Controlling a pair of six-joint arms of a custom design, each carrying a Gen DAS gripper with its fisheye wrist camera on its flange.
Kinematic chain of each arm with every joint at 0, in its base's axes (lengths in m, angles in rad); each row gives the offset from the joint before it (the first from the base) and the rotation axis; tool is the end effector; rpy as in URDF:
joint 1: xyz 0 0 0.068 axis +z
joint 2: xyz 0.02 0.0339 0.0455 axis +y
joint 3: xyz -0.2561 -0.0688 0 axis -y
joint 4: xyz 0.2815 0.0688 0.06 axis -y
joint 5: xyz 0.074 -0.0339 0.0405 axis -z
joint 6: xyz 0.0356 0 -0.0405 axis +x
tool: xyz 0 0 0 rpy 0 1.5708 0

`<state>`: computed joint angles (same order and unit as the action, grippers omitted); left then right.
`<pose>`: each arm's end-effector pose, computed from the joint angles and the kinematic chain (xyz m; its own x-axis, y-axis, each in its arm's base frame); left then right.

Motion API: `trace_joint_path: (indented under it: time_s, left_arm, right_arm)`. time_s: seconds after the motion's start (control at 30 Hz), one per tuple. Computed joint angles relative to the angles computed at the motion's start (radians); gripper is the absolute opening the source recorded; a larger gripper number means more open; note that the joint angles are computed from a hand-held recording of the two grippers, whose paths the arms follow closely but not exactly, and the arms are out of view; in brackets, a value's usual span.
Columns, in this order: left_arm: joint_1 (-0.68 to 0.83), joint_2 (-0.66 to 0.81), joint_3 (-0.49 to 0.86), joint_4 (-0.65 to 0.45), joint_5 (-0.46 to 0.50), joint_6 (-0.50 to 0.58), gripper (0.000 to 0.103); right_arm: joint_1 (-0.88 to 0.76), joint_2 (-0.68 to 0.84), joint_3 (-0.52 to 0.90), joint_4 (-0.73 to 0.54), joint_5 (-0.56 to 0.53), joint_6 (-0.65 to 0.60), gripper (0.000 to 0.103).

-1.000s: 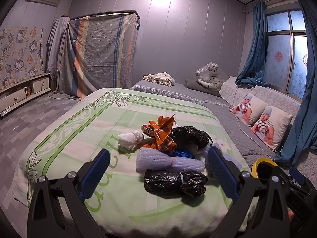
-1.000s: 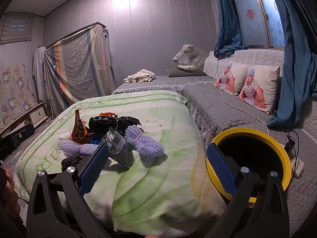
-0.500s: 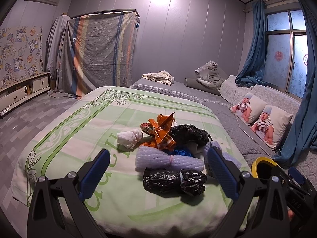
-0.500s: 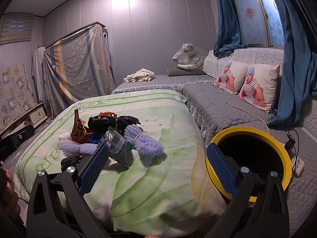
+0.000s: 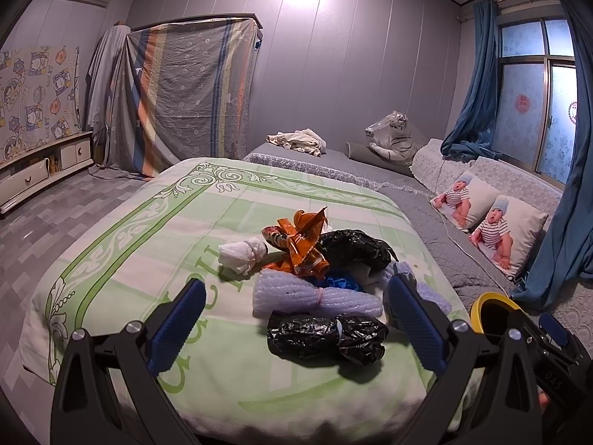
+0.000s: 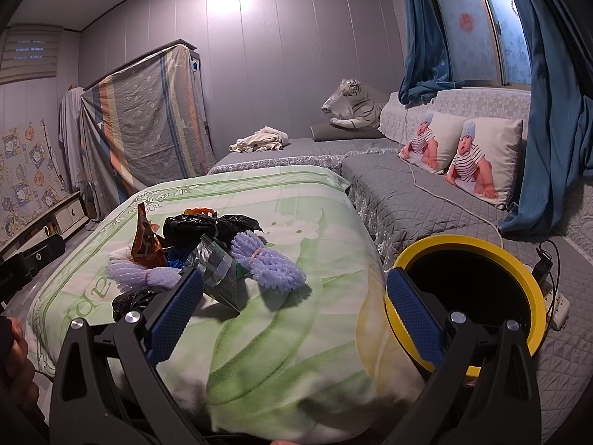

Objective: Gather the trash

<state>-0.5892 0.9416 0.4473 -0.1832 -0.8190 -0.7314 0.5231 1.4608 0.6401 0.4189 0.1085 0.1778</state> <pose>0.1991 -0.1018 0.1782 -0.3253 -0.3312 -0.8857 -0.4178 0.8906 -0.1796 0.2864 0.1607 0.1602 -0.4060 -0.0312 -0.9133 -0.3439 0.9312 0.1211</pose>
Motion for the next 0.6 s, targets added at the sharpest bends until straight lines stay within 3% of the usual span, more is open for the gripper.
trace_joint_path:
  time_s: [0.6]
  left_arm:
    - [0.005,0.003,0.011,-0.019,0.016,-0.011,0.095]
  right_arm:
    - [-0.002,0.005,0.0,0.003,-0.002,0.002,0.095]
